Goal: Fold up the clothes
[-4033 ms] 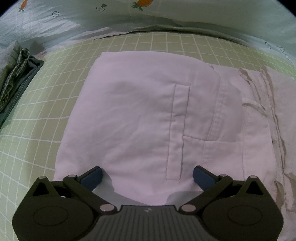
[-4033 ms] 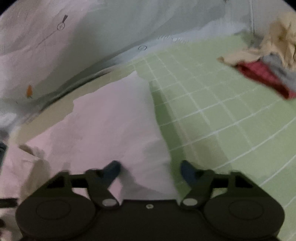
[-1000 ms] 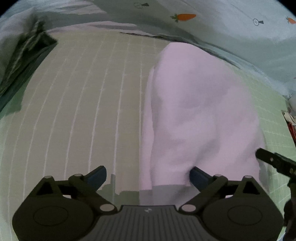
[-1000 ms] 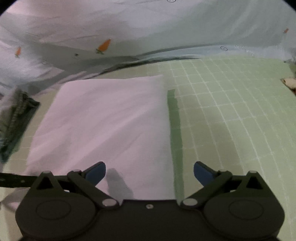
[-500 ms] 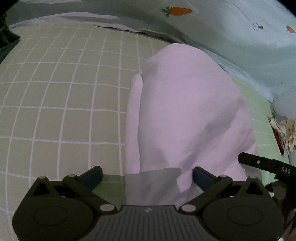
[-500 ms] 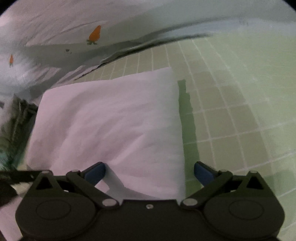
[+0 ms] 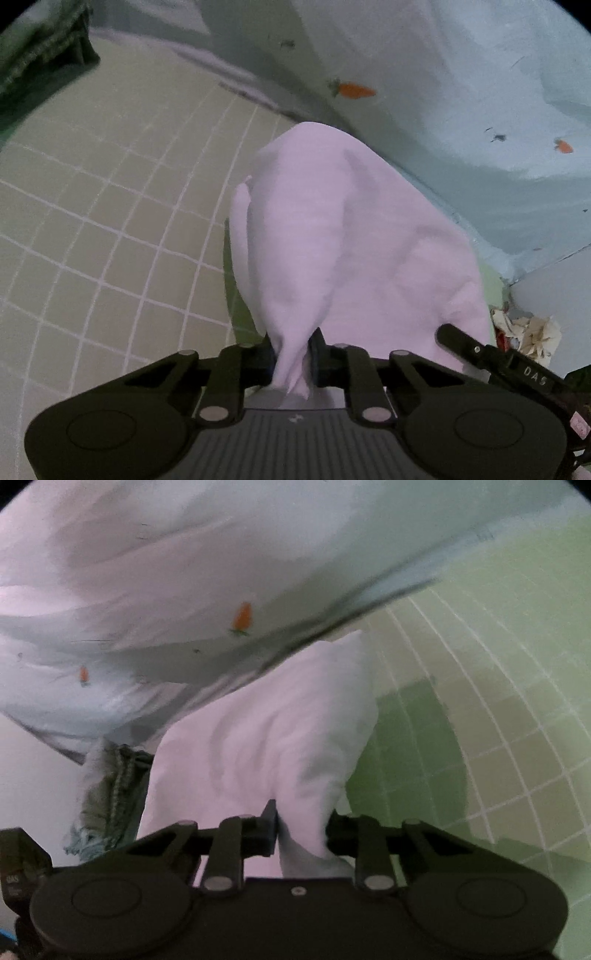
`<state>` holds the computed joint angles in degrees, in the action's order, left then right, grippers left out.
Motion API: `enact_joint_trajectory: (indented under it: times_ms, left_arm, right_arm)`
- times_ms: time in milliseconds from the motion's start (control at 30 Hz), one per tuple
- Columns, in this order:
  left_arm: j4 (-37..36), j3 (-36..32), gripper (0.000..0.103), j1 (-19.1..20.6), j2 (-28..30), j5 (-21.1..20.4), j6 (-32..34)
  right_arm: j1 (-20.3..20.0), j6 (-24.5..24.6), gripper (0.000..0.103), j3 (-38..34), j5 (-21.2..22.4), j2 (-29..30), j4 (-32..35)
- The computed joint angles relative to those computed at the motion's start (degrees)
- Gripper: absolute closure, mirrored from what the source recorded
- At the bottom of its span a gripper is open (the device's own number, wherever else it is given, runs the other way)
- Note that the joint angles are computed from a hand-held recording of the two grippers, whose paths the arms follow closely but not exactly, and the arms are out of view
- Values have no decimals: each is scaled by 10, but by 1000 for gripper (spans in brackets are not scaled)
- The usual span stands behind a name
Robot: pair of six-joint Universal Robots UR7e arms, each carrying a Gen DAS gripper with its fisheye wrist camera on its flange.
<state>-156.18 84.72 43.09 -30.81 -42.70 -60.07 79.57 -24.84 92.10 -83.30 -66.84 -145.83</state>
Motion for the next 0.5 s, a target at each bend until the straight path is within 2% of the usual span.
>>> enact_joint_trajectory:
  times_ms: [133, 233, 367, 500]
  left_arm:
    - [2, 30, 86, -38, -30, 57, -34]
    - [38, 46, 86, -61, -57, 107, -64]
    - [102, 100, 86, -87, -126, 171, -124]
    - [187, 152, 86, -99, -207, 222, -198]
  right_arm:
    - [8, 1, 80, 7, 42, -18, 9]
    - [24, -4, 80, 1, 71, -18, 23]
    - [56, -13, 80, -16, 104, 2, 44]
    - [99, -10, 80, -41, 136, 50, 50]
